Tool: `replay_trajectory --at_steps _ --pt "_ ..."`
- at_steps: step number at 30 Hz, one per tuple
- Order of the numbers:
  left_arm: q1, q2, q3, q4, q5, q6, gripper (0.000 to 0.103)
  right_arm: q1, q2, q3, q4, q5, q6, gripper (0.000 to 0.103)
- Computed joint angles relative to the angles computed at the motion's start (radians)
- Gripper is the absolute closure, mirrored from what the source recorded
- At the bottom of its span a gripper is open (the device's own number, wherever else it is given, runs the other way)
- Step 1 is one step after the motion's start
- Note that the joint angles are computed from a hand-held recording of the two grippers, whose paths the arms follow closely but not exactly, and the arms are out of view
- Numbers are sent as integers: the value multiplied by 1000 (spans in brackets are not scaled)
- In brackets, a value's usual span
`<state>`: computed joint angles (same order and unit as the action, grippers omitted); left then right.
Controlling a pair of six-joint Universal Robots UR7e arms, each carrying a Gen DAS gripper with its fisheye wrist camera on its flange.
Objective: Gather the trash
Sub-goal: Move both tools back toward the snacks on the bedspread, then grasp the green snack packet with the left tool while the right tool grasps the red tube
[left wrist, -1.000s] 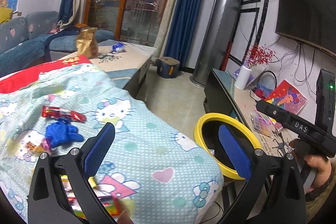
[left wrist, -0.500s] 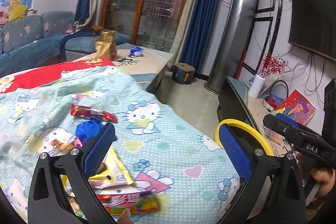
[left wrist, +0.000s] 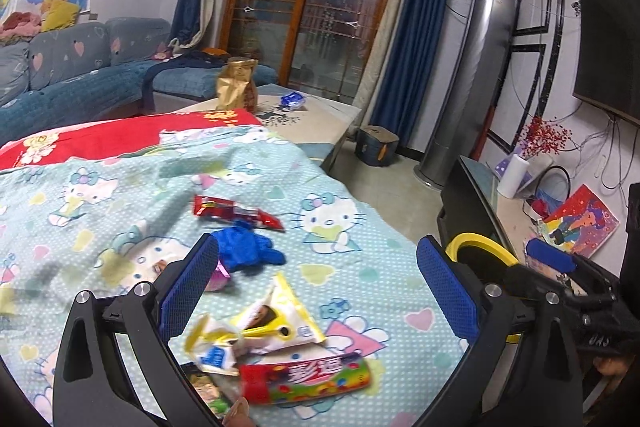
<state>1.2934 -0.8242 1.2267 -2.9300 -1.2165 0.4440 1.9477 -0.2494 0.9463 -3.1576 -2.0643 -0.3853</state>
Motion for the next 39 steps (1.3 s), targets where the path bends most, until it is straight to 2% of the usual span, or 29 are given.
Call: replay_trajectory --at_steps 8,13,20,27,31,33,35,39 --pt "23 -20 -1 -2 32 -22 7 12 35 -42 103 46 -11 21" --pt "42 -45 23 -4 76 -19 7 15 61 -83 190 70 -41 21" --pt "75 -87 50 51 115 -47 7 13 110 -156 298 80 -62 21" --pt "103 -124 75 143 93 -106 7 7 169 -258 407 86 -87 21" --pt "122 -144 87 220 41 -171 8 1 202 -317 468 97 -101 21" --pt "127 -148 90 250 20 -190 10 -2 224 -360 512 99 -103 21" --pt "127 -146 92 271 16 -192 18 -5 240 -390 542 110 -108 21" --pt "129 -137 84 320 7 -203 29 -9 262 -433 584 132 -112 24"
